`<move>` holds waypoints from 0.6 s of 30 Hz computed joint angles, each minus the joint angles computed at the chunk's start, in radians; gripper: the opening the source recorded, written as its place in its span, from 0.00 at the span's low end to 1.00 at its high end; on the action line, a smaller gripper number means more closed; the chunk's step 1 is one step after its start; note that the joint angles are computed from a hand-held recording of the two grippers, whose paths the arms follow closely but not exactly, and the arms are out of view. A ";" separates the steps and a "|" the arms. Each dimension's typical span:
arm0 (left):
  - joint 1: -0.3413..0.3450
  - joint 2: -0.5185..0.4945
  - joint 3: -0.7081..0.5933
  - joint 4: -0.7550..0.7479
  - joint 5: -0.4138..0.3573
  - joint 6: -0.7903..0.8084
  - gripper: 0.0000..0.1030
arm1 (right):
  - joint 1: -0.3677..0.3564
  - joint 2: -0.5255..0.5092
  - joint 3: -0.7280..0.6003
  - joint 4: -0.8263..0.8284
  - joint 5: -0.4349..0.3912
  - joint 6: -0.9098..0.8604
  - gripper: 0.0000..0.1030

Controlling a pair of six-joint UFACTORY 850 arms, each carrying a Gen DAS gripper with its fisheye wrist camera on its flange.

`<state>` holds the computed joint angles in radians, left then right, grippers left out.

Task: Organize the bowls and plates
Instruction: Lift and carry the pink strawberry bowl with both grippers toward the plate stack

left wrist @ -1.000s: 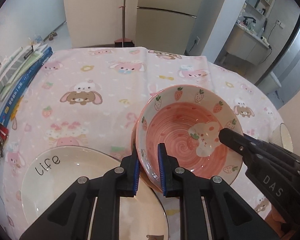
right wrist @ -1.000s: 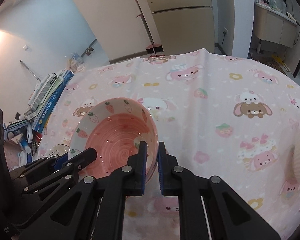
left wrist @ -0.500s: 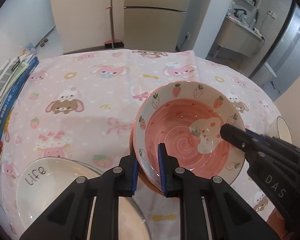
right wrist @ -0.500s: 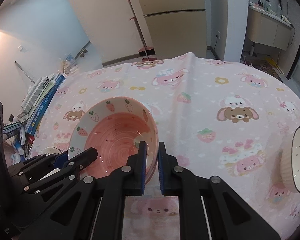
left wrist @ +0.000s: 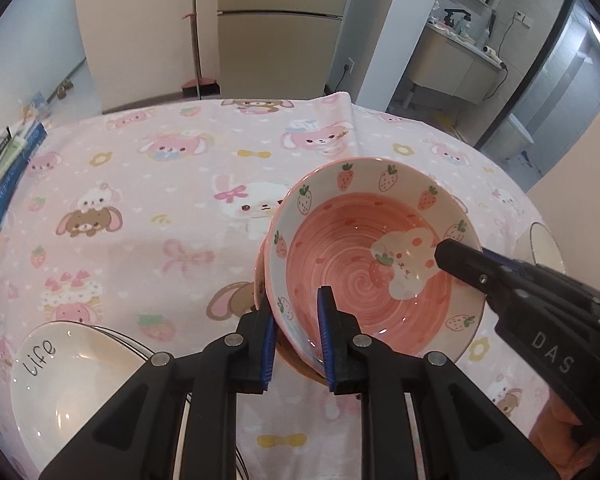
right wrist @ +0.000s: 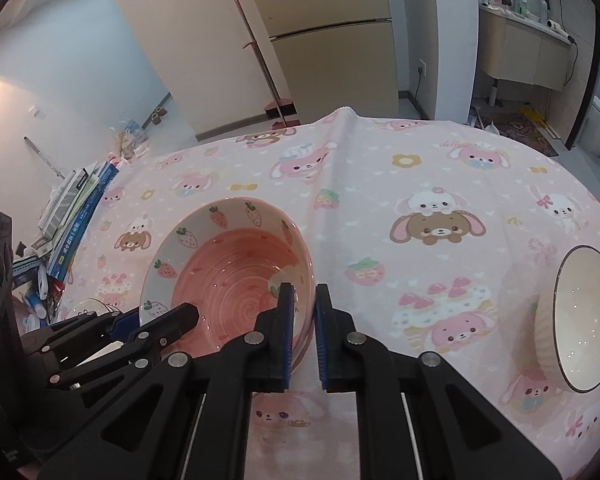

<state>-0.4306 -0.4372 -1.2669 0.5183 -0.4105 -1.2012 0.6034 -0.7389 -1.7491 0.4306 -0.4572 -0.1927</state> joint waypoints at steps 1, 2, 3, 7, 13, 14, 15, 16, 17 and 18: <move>0.001 0.000 -0.002 -0.007 -0.001 0.007 0.19 | 0.000 -0.002 -0.001 0.004 -0.001 -0.001 0.09; 0.001 0.001 -0.001 -0.011 -0.002 0.014 0.19 | -0.001 -0.004 -0.003 0.014 -0.005 -0.006 0.09; 0.000 0.004 0.002 -0.010 -0.001 0.017 0.19 | -0.005 -0.006 -0.001 0.035 -0.009 -0.022 0.09; -0.005 0.012 0.010 0.013 -0.009 0.005 0.19 | -0.009 -0.016 -0.009 0.075 -0.034 -0.062 0.09; -0.009 0.027 0.027 0.036 -0.007 -0.045 0.19 | 0.000 -0.012 -0.006 0.054 -0.038 -0.058 0.10; -0.012 0.030 0.027 0.059 -0.020 -0.077 0.19 | 0.000 -0.009 -0.004 0.062 -0.044 -0.067 0.10; -0.017 0.028 0.020 0.075 -0.045 -0.082 0.19 | 0.004 -0.004 0.000 0.062 -0.042 -0.071 0.10; -0.026 0.024 0.011 0.106 -0.081 -0.089 0.19 | 0.007 0.003 0.009 0.061 -0.031 -0.079 0.11; -0.036 0.023 0.006 0.147 -0.109 -0.108 0.19 | 0.013 0.011 0.018 0.057 -0.017 -0.082 0.11; -0.040 0.022 0.003 0.164 -0.124 -0.119 0.19 | 0.017 0.016 0.024 0.047 -0.008 -0.079 0.11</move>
<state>-0.4704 -0.4149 -1.2638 0.6825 -0.5341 -1.3199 0.6200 -0.7227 -1.7249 0.4780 -0.4648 -0.2713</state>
